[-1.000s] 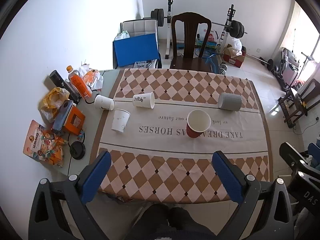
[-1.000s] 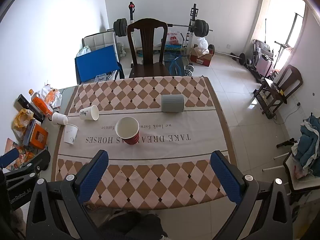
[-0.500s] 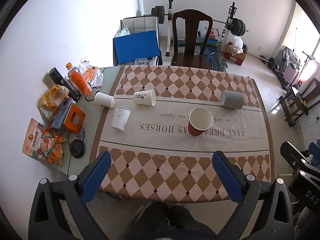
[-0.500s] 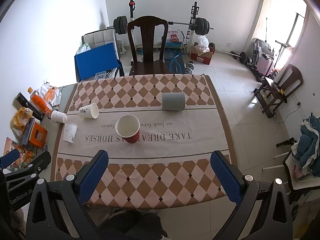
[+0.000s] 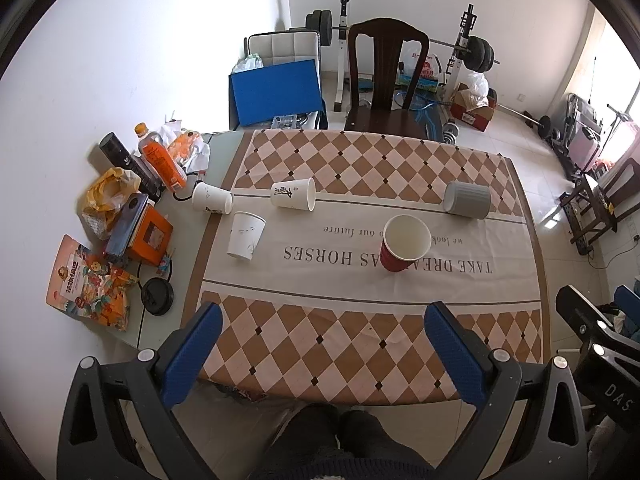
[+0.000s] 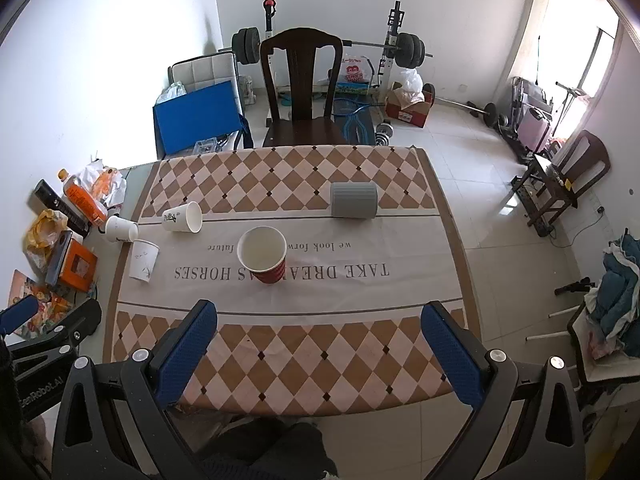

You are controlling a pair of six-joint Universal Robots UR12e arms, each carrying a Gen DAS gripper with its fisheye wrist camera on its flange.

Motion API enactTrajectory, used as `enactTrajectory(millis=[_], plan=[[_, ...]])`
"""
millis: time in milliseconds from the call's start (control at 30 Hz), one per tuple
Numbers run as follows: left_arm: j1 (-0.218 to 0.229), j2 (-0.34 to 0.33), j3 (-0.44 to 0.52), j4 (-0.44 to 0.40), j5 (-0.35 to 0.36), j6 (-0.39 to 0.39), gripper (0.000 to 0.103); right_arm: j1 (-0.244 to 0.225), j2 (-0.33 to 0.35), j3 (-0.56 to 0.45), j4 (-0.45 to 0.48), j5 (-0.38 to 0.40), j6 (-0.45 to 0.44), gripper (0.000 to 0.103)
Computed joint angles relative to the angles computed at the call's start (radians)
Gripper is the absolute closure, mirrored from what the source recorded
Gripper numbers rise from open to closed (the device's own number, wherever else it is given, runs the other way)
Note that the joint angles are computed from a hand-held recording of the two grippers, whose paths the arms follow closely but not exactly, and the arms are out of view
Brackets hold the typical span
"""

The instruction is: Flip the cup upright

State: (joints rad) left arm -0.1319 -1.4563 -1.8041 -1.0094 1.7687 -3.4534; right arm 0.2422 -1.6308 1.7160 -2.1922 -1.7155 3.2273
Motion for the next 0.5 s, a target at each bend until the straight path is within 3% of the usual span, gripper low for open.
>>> enactTrajectory(millis=[500], plan=[[0.015,0.013,-0.013,0.018,0.015,0.020,0.000,0.010,0.008,-0.005,-0.004,-0.009,0.003,0.000]])
